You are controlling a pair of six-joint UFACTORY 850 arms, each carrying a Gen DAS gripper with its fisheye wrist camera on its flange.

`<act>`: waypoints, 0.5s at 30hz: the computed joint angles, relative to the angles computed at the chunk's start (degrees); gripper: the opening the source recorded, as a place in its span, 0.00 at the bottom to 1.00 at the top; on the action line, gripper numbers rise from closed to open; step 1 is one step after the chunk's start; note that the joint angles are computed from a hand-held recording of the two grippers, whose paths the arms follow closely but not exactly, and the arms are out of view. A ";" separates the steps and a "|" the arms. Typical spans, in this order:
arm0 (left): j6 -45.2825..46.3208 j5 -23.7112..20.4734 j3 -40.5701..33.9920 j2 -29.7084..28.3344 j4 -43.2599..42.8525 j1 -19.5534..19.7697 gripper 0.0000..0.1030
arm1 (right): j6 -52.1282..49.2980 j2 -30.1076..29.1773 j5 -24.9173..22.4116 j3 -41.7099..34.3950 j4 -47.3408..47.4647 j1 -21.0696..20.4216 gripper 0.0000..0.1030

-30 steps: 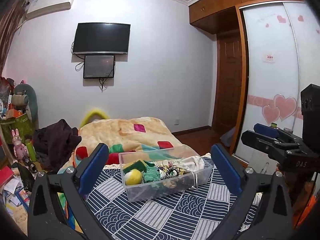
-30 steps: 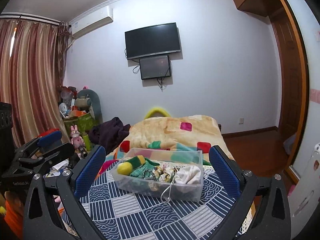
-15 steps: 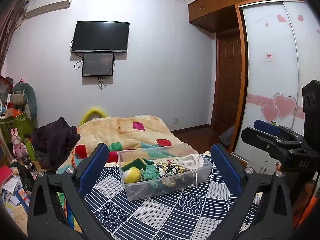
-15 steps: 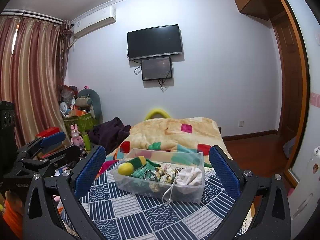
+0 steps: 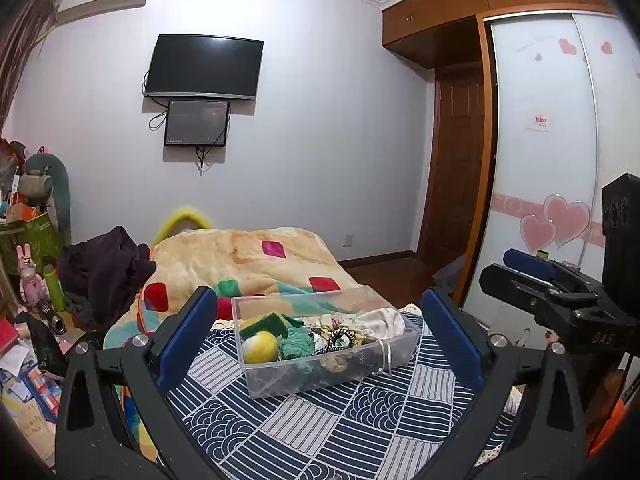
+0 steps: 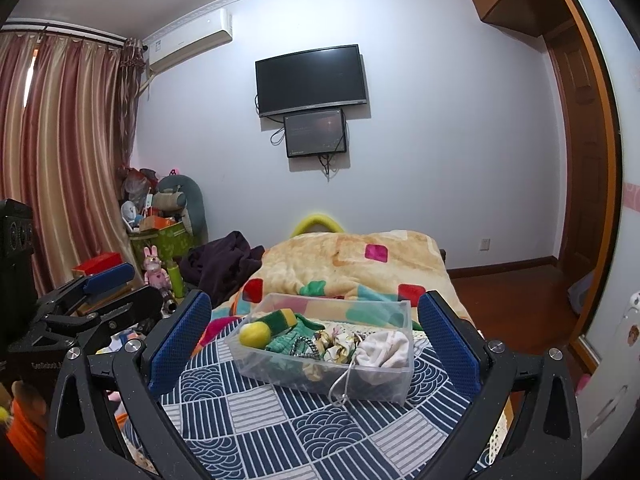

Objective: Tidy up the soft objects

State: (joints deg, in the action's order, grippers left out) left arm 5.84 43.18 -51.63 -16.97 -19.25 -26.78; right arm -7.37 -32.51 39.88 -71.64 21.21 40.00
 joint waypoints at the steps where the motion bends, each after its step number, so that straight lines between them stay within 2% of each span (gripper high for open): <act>1: 0.05 0.06 0.00 -0.02 0.02 -0.04 1.00 | -0.01 -0.02 -0.14 -0.09 -0.06 -0.02 1.00; 15: -2.81 -1.54 -0.08 0.12 2.26 0.74 1.00 | 0.80 -0.16 -0.43 -0.25 -0.67 -0.10 1.00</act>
State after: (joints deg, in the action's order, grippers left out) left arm 3.02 41.64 -51.72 -16.85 -17.00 -26.04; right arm -6.57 -32.67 39.45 -71.89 20.54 39.90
